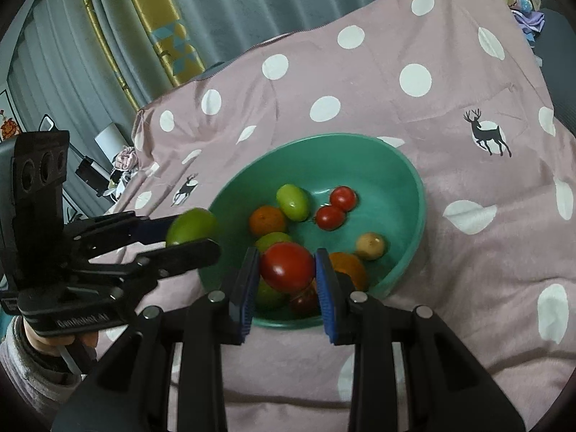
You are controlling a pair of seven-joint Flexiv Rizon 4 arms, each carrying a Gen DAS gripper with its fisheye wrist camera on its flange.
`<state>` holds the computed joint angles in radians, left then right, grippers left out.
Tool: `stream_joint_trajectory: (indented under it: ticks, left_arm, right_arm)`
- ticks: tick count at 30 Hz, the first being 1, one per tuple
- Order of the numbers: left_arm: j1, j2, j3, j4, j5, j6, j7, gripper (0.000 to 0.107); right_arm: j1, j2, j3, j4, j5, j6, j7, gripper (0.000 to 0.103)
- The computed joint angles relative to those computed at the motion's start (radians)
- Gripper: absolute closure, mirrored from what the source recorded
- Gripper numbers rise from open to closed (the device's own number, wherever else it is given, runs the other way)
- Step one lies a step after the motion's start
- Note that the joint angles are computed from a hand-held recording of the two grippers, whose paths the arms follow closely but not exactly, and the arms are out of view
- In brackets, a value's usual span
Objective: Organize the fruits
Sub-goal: 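Carry the mango into the bowl and open the left tool while the right tool releases the tomato, then move the left tool to the last small yellow fruit on the sheet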
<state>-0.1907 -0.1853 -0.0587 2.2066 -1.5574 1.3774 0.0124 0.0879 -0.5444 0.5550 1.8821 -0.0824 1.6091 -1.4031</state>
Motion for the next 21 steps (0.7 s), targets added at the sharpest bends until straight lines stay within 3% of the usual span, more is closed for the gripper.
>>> stream_joint_trajectory:
  ticks: [8, 10, 12, 15, 21]
  left_arm:
    - [0.025, -0.058, -0.017, -0.031, 0.082, 0.023, -0.113, 0.067]
    - [0.033, -0.052, -0.020, -0.028, 0.084, 0.018, -0.125, 0.066]
    - [0.030, -0.038, -0.022, -0.022, 0.056, 0.033, -0.103, 0.059]
    - [0.022, -0.010, -0.012, -0.013, -0.012, 0.039, -0.062, 0.034]
    - [0.040, 0.097, 0.057, 0.066, -0.056, 0.023, -0.046, 0.032]
  right_arm:
    - [0.037, -0.006, -0.053, -0.021, 0.002, -0.023, 0.007, 0.069]
    - [0.037, -0.004, -0.054, -0.022, 0.010, -0.024, 0.011, 0.064]
    - [0.036, 0.000, -0.055, -0.017, 0.022, -0.012, 0.018, 0.054]
    - [0.029, 0.012, -0.049, -0.002, 0.028, 0.012, 0.027, 0.053]
    - [-0.011, 0.036, 0.013, 0.038, 0.009, 0.036, 0.018, 0.053]
